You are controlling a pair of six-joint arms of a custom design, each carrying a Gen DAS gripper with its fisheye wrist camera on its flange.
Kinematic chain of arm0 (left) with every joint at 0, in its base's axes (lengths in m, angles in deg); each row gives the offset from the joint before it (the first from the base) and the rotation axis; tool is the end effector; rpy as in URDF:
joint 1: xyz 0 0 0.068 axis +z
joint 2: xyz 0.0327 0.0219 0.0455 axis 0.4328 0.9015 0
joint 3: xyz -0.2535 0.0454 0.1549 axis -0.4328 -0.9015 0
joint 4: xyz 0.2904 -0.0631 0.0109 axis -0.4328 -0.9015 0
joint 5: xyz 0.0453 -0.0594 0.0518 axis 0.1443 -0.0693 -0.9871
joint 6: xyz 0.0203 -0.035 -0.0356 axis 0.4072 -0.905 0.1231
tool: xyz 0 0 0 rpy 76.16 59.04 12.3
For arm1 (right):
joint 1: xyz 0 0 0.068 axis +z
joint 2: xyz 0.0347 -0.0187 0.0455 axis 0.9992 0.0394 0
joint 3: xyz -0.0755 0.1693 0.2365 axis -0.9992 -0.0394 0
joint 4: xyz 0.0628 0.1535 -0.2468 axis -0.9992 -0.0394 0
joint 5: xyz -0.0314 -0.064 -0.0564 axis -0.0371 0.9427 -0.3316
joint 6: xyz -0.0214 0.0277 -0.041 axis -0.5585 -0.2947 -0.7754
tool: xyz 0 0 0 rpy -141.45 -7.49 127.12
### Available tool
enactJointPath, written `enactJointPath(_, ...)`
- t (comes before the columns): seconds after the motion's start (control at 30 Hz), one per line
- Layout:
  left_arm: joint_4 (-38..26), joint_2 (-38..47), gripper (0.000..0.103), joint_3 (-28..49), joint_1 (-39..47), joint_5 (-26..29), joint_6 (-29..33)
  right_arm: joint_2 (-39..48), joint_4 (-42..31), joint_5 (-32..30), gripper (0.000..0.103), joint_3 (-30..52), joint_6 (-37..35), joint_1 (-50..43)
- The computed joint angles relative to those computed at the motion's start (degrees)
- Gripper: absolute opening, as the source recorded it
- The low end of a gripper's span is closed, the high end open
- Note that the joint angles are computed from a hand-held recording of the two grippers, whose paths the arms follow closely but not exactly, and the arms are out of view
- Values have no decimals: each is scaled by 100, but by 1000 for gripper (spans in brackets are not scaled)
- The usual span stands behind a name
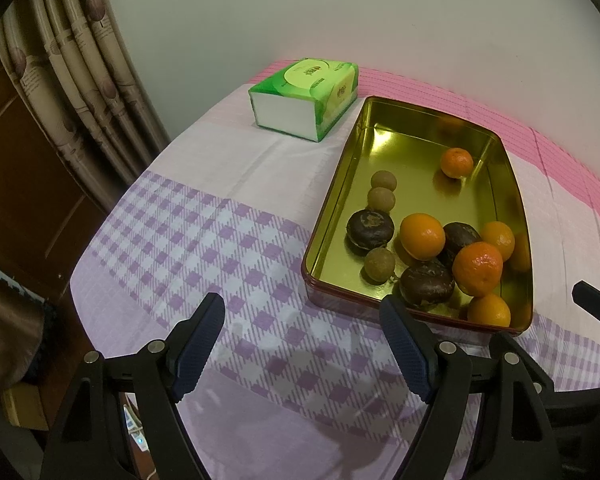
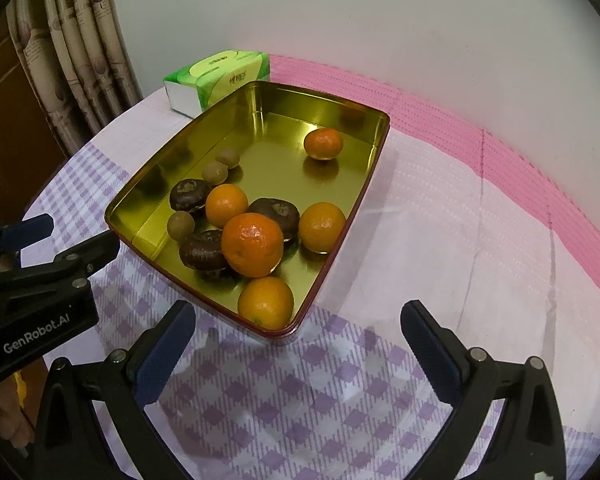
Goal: Organize fruits
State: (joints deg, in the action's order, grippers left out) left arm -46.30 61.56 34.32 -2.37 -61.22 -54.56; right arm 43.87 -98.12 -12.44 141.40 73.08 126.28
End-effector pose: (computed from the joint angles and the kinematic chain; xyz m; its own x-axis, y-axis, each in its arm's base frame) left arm 0.3119 -0.1513 0.1863 -0.8371 -0.0859 -0.5403 -0.1442 0.9873 0.0665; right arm 0.2889 0.2129 0.1848 -0.8814 -0.1198 -0.4570 -0.0541 0.9866 -0.1542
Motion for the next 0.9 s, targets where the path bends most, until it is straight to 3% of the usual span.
enactJointPath(0.9,49,15,80,-45,-4,12,23,31,17,-140,102,-69,32,-32)
